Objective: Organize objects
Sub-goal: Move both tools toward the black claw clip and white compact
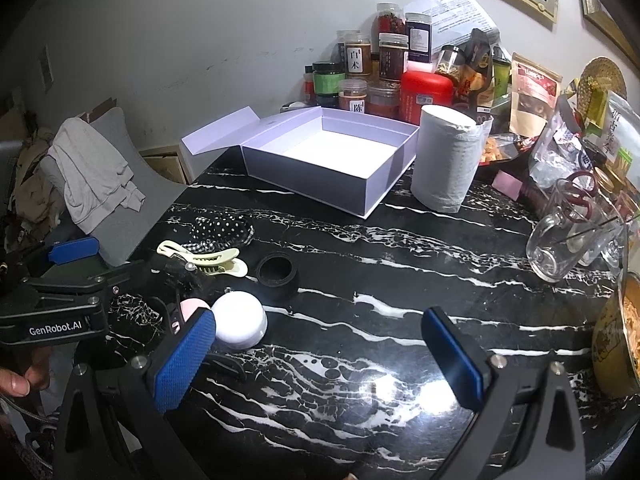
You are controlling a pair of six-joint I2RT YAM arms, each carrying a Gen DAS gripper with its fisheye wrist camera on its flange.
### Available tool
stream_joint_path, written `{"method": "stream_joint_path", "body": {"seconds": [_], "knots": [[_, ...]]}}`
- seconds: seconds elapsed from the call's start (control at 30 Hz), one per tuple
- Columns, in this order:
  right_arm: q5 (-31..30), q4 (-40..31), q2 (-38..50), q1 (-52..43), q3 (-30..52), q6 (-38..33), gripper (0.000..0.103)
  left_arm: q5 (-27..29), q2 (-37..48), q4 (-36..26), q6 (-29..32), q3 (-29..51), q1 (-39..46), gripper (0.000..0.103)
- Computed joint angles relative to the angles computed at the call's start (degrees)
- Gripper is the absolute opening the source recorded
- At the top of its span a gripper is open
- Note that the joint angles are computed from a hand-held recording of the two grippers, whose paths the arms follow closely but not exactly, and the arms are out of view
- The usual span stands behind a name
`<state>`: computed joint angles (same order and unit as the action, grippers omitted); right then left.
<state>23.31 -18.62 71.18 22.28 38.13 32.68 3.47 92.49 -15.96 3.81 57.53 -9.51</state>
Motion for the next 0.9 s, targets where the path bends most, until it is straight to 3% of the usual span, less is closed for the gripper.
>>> {"method": "stream_joint_path", "body": {"seconds": [0.9], "knots": [[-1.0,0.6,1.1,-0.3,0.3,-0.5,0.103,2.3,1.2,-1.4,2.7,1.2,0.4,0.093]]}}
